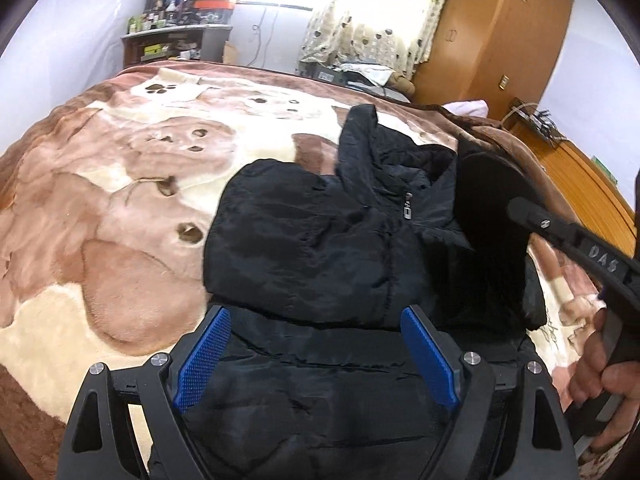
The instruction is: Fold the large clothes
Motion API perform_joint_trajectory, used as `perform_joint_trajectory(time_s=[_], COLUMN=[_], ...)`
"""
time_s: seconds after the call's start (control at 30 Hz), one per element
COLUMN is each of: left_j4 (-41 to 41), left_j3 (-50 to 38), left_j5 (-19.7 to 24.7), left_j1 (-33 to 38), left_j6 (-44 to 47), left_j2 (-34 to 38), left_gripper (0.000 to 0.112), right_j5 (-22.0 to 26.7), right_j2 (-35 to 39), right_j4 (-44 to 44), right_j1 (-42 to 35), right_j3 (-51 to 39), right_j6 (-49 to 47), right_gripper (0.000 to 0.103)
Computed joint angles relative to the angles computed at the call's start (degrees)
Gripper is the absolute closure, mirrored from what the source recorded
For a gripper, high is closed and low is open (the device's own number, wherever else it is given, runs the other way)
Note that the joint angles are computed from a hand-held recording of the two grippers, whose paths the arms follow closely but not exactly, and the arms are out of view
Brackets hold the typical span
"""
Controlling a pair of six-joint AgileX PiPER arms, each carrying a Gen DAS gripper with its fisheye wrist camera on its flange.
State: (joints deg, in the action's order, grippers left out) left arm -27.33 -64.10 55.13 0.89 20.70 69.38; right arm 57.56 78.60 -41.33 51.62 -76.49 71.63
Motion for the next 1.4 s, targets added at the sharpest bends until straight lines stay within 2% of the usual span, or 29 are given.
perform_joint_trajectory(time_s=[0.2,0.37,0.5,0.57,0.63,0.73,0.8,0.9,1.03,1.07,1.13,1.17,1.23,1.27,1.4], left_j4=[0.65,0.18,1.38,2.22,3.27,4.97,6.13,7.68,10.63,12.11,13.40,13.36,12.52,11.41,19.26], left_j3=[0.58,0.69,1.02,0.99,0.83,-0.07,-0.78,-2.13,-5.57,-6.18,-6.74,-7.64,-10.57,-11.16,-14.01], left_j5=[-0.50,-0.95,-1.42,-1.52,-1.88,-2.25,-2.58,-3.21,-3.83,-4.80,-6.46,-6.24,-4.13,-4.70,-6.38], left_j1=[1.60,2.93,2.12,1.35,0.51,-1.54,-3.29,-6.89,-13.74,-16.05,-18.81,-19.85,-20.78,-21.09,-24.87], left_j6=[1.64,1.95,0.58,0.07,-0.72,-2.63,-3.89,-5.42,-9.68,-10.98,-12.42,-12.95,-14.12,-13.19,-19.66], left_j2=[1.19,2.15,2.70,2.73,2.60,2.78,3.02,3.50,6.39,7.12,8.56,10.10,13.65,14.81,20.00], left_gripper=[0.025,0.025,0.025,0.025,0.025,0.025,0.025,0.025,0.025,0.025,0.025,0.025,0.025,0.025,0.025], right_j5=[-4.75,-8.62,-11.82,-14.01,-15.27,-15.04,-15.47,-11.87,0.42,1.53,2.51,3.94,3.73,3.60,2.07], right_j2=[5.89,7.43,7.73,7.27,5.84,1.79,-2.39,-7.69,-11.50,-12.20,-14.41,-14.86,-15.63,-15.68,-15.65], right_j4=[5.27,12.07,13.11,15.03,16.43,16.36,16.86,15.53,10.78,11.01,13.31,13.14,13.25,13.44,14.64], right_j1=[-2.31,-4.77,-6.08,-6.95,-7.35,-7.74,-9.16,-11.45,-14.48,-15.72,-20.27,-21.85,-24.26,-25.58,-28.99], right_j3=[-1.30,0.63,2.66,3.42,4.29,6.02,8.06,10.02,11.32,12.01,14.57,15.76,18.04,19.30,22.82], right_j6=[-2.96,-7.51,-5.53,-6.51,-7.96,-7.71,-7.60,-7.16,-6.90,-7.34,-9.83,-10.22,-11.87,-12.43,-14.67], right_gripper=[0.096,0.096,0.091,0.082,0.079,0.063,0.062,0.061,0.060,0.060,0.060,0.060,0.060,0.060,0.060])
